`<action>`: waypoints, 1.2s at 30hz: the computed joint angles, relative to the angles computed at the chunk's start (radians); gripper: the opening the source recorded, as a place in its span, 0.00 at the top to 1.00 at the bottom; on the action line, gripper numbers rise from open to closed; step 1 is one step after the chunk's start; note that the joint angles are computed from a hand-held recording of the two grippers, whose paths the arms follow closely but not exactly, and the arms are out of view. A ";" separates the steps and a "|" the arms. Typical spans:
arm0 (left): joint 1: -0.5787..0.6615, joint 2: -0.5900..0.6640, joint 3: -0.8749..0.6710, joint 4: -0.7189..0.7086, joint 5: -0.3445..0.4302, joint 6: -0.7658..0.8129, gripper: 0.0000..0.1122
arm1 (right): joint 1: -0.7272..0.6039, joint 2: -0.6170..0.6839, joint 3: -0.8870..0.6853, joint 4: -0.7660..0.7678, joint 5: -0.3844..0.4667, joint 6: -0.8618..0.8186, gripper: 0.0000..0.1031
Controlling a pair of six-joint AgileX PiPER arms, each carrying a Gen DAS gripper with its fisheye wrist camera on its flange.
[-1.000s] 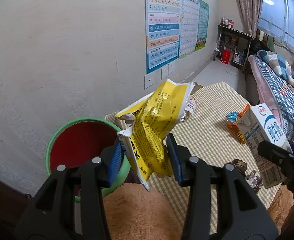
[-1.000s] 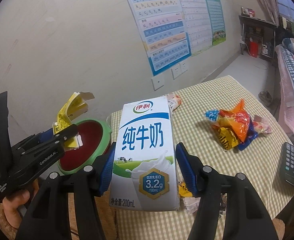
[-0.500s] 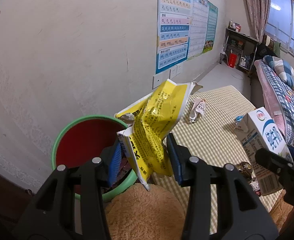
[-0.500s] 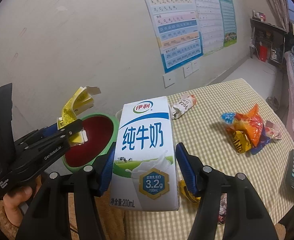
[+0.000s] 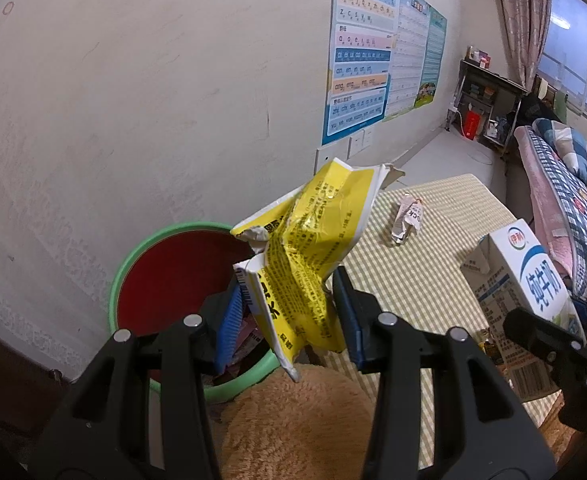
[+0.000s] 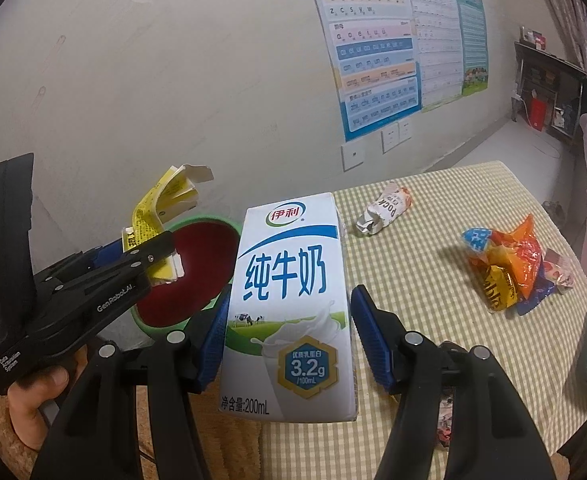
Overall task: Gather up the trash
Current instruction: 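Carry the yellow wrapper with the left gripper over the bin while the right carries the milk carton there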
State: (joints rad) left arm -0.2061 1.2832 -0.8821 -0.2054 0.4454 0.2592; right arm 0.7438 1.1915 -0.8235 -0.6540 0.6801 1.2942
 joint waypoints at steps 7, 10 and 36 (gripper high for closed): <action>0.052 0.003 0.002 -0.060 0.001 0.067 0.63 | -0.015 0.033 -0.018 0.029 -0.029 -0.039 0.44; 0.077 0.010 -0.003 -0.068 -0.003 0.082 0.63 | -0.027 0.056 -0.032 0.041 -0.048 -0.065 0.44; 0.249 0.119 -0.048 -0.121 -0.009 0.150 0.63 | -0.056 0.251 -0.170 0.169 -0.150 -0.254 0.44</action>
State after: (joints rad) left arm 0.0426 1.4025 -0.9298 -0.3262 0.4363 0.4097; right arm 0.6873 1.4424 -0.9940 -0.4850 0.5306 1.0406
